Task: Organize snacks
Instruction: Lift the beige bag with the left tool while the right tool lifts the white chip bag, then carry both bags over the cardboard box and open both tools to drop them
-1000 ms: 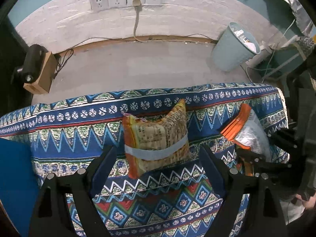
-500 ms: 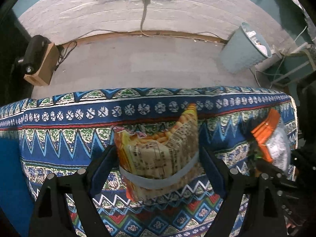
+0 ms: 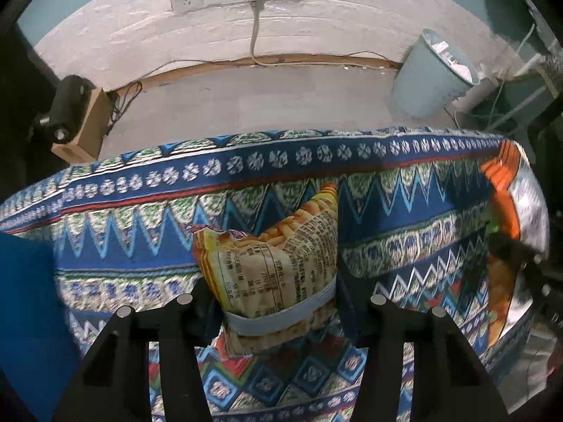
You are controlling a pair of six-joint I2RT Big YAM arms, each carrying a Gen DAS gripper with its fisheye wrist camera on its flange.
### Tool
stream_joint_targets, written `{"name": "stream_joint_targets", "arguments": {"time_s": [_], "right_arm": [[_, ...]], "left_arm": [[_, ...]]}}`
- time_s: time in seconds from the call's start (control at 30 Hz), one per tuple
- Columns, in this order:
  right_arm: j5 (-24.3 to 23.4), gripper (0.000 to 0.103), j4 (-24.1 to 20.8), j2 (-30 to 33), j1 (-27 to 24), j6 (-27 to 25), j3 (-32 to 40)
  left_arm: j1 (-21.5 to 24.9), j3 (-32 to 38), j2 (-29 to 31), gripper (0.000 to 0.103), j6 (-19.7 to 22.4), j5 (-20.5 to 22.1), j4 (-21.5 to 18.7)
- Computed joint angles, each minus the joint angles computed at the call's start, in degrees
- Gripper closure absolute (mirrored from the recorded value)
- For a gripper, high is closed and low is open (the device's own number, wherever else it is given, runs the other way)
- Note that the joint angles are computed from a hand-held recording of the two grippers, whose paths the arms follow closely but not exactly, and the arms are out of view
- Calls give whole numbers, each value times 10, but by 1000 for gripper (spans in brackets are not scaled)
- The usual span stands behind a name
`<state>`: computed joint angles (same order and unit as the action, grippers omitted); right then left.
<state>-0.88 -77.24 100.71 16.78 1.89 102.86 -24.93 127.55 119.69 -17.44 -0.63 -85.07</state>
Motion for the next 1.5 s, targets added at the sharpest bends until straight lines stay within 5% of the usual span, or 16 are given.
{"name": "stream_joint_targets", "arguments": {"time_s": [0.93,1.5], "right_arm": [[-3,73,-7,-70,57,39,23],[-37,73,-21,-41,140,42,121]], "left_arm": [[-2,-155,-208,48,61,-85,57],[41,-229,-327,48,92,-110,64]]}}
